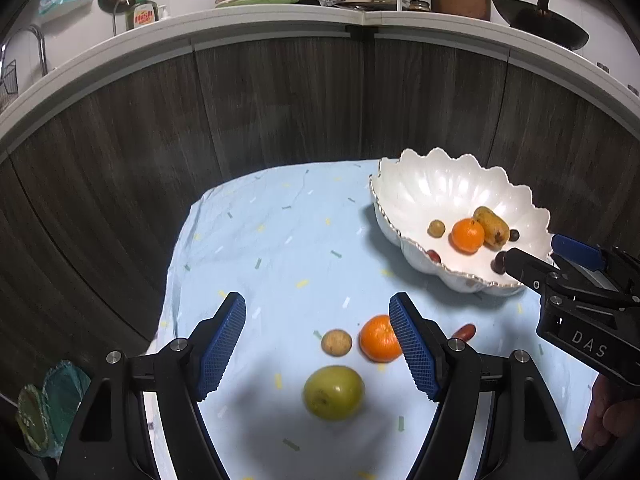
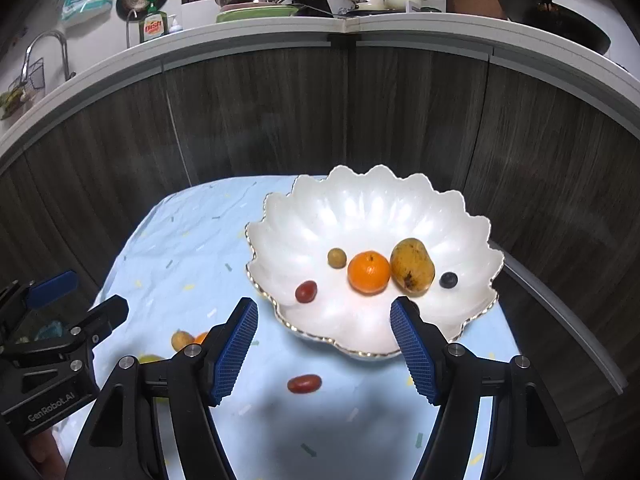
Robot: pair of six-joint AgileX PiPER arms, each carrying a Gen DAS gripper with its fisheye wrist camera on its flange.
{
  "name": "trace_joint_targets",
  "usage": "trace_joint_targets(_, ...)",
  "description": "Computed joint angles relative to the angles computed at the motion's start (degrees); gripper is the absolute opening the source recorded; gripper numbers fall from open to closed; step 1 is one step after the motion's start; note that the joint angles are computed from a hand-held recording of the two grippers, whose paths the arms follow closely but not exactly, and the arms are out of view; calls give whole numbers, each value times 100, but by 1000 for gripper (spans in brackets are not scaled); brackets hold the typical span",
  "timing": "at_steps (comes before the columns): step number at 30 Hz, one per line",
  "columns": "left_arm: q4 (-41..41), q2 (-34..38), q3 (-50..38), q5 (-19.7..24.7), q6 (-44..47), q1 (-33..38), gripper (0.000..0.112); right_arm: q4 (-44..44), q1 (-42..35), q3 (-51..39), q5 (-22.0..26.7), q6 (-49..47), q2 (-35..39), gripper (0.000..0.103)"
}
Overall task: Organize fruits
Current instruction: 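Withdraw both open tools from the bowl toward the remaining fruits, then grasp the green apple with the left tool while the right tool grasps the mandarin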
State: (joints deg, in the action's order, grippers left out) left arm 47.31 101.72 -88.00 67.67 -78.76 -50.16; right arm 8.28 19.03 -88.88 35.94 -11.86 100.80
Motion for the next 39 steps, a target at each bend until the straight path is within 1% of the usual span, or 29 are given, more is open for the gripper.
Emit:
trace_joint_targets(12, 96, -85, 566, -71, -536, -255, 74, 382, 36, 680, -362, -599, -166, 70)
trace_joint_targets(22, 74, -71, 1020, -347, -918, -376, 74, 1319, 35, 1043, -514, -1818, -155, 70)
trace_joint_targets(27, 81, -2, 1157, -437, -1162, -413, 74, 1845, 7, 998, -406, -2552, -23, 70)
trace_joint_targets(30, 68, 91, 1161, -454, -1266, -441, 73, 2190, -20, 903, -245, -3060, 108, 70)
trace_joint_targets(35, 42, 257, 1142, -532, -1365, -454, 73, 2552, -33, 706, 10, -3642, 342, 69)
trace_joint_targets(38, 17, 369, 1094, -562, -1351, -426, 70, 2635, -11, 573, 122, -3869, 500, 69)
trace_joint_targets(39, 9, 385, 1100, -583, -1360, -410, 68, 2655, -5, 502, 176, -3943, 573, 69)
